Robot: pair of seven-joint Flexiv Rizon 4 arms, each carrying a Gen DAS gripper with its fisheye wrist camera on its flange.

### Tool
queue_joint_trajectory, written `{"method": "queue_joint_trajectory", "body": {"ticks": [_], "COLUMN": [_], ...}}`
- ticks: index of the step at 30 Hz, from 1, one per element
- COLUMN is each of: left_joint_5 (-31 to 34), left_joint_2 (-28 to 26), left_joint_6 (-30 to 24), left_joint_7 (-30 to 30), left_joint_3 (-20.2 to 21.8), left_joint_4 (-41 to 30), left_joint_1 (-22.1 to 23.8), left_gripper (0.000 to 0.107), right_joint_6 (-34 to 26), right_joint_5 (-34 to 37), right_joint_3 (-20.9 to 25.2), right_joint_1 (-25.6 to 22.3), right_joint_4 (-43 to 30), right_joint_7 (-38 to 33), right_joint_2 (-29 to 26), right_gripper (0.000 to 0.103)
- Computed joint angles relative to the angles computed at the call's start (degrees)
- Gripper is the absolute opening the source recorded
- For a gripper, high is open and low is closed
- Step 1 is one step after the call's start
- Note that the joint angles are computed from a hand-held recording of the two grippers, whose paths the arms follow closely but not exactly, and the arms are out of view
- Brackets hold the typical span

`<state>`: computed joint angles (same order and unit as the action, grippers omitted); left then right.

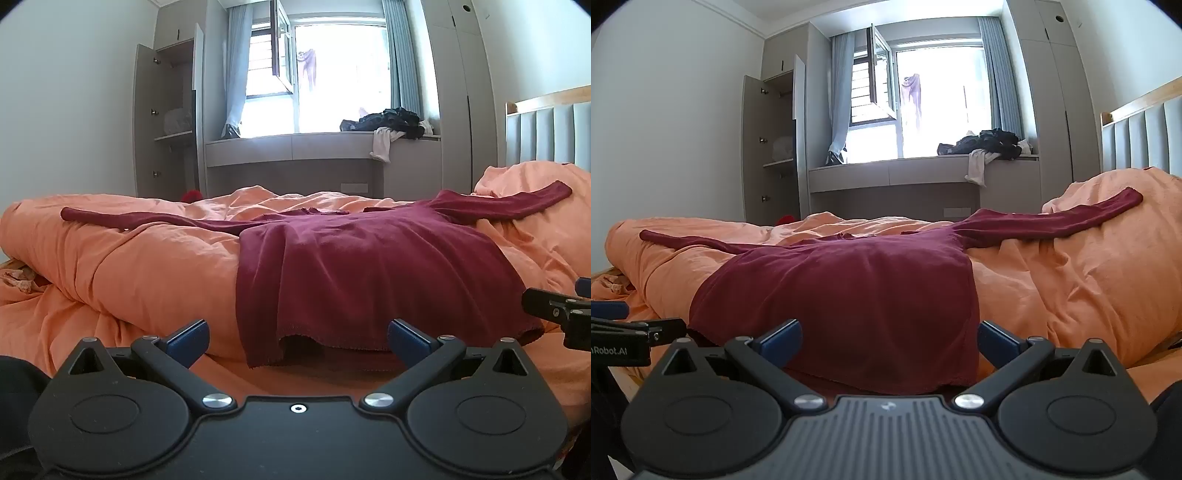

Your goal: Fold small clothes

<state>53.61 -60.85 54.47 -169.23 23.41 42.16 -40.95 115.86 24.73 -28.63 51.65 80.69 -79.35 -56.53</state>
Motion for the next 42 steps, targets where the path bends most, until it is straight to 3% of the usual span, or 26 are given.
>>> {"method": "queue_joint_trajectory", "body": {"ticks": [13, 16, 24, 42], "left_joint_5": [-0.36, -0.47, -0.30, -0.35], "left_joint_2": [0.35, 0.33, 0.17, 0.22], "left_joint_6": [0.39, 0.32, -0.21, -0.13], "left_joint_7": [0.59, 0.57, 0.78, 0.83], "left_joint_3": [-0.37, -0.32, -0.25, -0.31], "left_joint_4": [0.38, 0.33, 0.03, 0.07], "left_joint_1": [0.32, 0.29, 0.07, 0.11], "left_gripper": [0.103, 0.103, 0.103, 0.103], "right_joint_6": [-0.20, -0.95, -0.49, -0.50], "right_joint_5": [0.42, 1.73, -0.77, -0.13], "right_joint_3": [-0.39, -2.43, -0.69, -1.74], "right_joint_1": [0.50, 1.88, -0.08, 0.98], "right_joint_4": [0.24, 0.32, 0.43, 0.57], "right_joint_7": [-0.06, 0.21, 1.23, 1.28], "right_joint_2": [0.08, -0.40, 0.09, -0.31], "right_gripper": [0.103, 0.103, 0.103, 0.103]}}
